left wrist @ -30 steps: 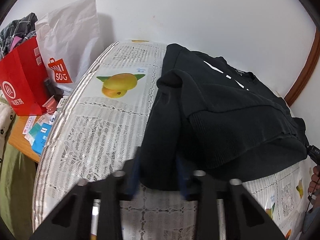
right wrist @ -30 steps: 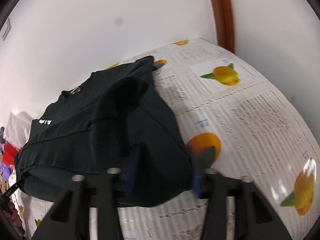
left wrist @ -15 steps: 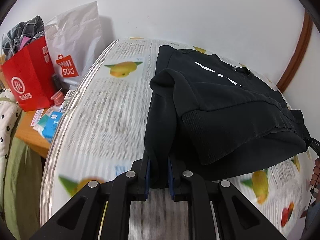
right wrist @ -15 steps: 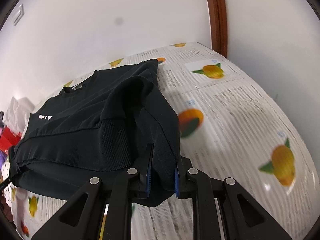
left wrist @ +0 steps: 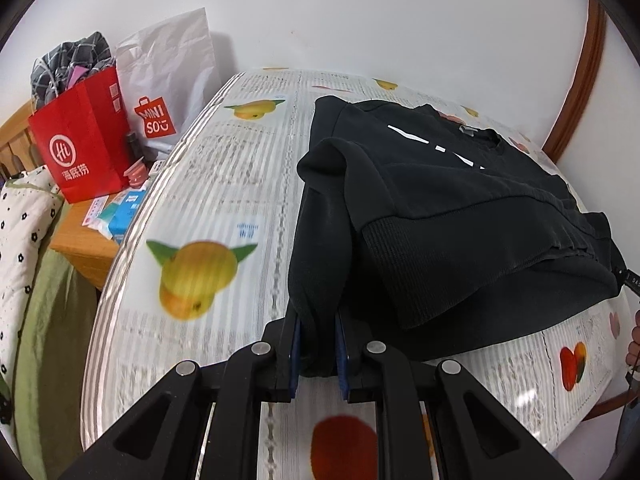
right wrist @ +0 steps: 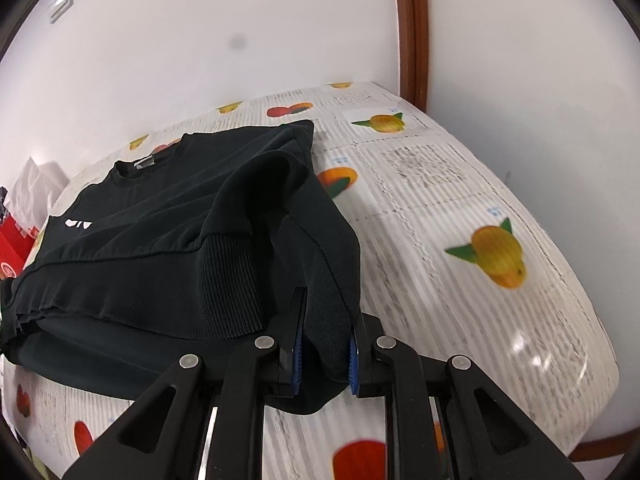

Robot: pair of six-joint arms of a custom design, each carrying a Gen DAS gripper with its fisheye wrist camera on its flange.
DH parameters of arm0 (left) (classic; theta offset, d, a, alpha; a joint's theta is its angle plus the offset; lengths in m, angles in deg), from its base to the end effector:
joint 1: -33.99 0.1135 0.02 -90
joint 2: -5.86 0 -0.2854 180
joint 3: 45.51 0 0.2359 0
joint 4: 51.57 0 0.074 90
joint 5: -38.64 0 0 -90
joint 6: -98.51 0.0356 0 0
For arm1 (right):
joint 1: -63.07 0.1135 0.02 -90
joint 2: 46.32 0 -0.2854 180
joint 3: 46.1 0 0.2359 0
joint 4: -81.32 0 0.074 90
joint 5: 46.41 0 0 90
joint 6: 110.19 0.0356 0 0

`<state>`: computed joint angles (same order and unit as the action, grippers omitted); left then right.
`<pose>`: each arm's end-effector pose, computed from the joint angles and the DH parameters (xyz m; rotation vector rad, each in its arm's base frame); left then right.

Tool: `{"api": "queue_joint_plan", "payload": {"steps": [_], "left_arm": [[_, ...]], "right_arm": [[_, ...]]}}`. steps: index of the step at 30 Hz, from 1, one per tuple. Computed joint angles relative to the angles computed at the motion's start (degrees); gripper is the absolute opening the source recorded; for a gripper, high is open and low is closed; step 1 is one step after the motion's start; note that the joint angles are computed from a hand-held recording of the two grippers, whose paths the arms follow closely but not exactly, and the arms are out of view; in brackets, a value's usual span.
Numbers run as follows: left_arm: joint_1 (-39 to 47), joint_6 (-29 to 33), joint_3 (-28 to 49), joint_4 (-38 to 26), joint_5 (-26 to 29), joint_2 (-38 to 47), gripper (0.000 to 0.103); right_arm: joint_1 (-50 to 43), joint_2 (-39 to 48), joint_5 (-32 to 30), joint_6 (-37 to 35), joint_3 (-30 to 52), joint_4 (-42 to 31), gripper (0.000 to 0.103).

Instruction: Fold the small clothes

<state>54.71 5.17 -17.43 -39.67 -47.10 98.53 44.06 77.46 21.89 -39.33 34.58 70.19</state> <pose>0.1888 0.0686 0.0984 -0.4878 2.4388 0.0354 0.3953 -0.1223 0.1027 -0.1530 2.4284 0.1838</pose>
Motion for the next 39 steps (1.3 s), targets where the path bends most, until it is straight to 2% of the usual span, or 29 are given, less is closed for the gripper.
{"api": "queue_joint_plan", "payload": {"steps": [6,8,11,15,18,20,22,24,28,32,35,37,38,39], "left_arm": [[0.4,0.0,-2.5,1.1,0.4,-1.2,0.016],[1.0,0.6,-3.1,0.8,1.1,-2.3,0.017],[1.9,1.9,-4.6,0.1,2.5,-5.4,0.02],[2.7,2.2,-4.6,-4.5,3.5,-11.6,0.022],[2.7,2.2,-3.8,-8.8,4.6,-16.4,0.028],[1.2,1.8,-3.3,-11.1,4.2,-19.8,0.03],[-0.3,1.2,-2.9,-12.4,4.8,-21.4,0.04],[-2.8,0.7,-2.6,-11.6,3.7,-20.2,0.049],[-6.8,-0.5,-2.4,-7.0,0.6,-13.8,0.049],[-2.5,-1.4,-0.1,-5.2,8.8,-8.2,0.049],[-2.9,-2.0,2.4,-4.2,9.8,-3.7,0.049],[-3.1,-2.9,5.2,-4.6,10.4,0.8,0.047],[-3.0,-3.5,6.3,-4.6,11.3,2.6,0.042],[-2.9,-3.9,7.0,-4.7,11.8,3.7,0.028]], "right_arm": [[-0.8,-2.1,0.8,-1.4,-3.9,1.9,0.02],[-1.0,-2.9,1.0,-2.2,-4.8,1.6,0.025],[-1.8,-5.4,0.9,-3.8,-7.2,2.1,0.025],[-3.3,-9.1,-1.6,-3.5,-9.3,2.4,0.027],[-4.0,-12.5,-5.5,-4.7,-10.8,1.3,0.033],[-3.7,-13.9,-7.9,-5.4,-11.8,1.2,0.042],[-2.7,-13.9,-8.3,-5.9,-12.3,1.8,0.043],[-1.0,-12.6,-7.3,-5.7,-12.1,2.7,0.043],[1.0,-7.9,-6.1,-3.3,-8.9,2.2,0.043],[2.1,-2.9,-6.3,1.3,-4.1,0.7,0.043],[3.1,-0.7,-6.4,3.8,-1.4,-0.4,0.043],[4.1,-0.3,-5.5,4.8,-0.5,-0.1,0.043],[4.7,-0.1,-5.1,4.7,0.1,-0.6,0.042],[5.1,0.0,-4.8,4.6,0.6,-1.1,0.038]]}}
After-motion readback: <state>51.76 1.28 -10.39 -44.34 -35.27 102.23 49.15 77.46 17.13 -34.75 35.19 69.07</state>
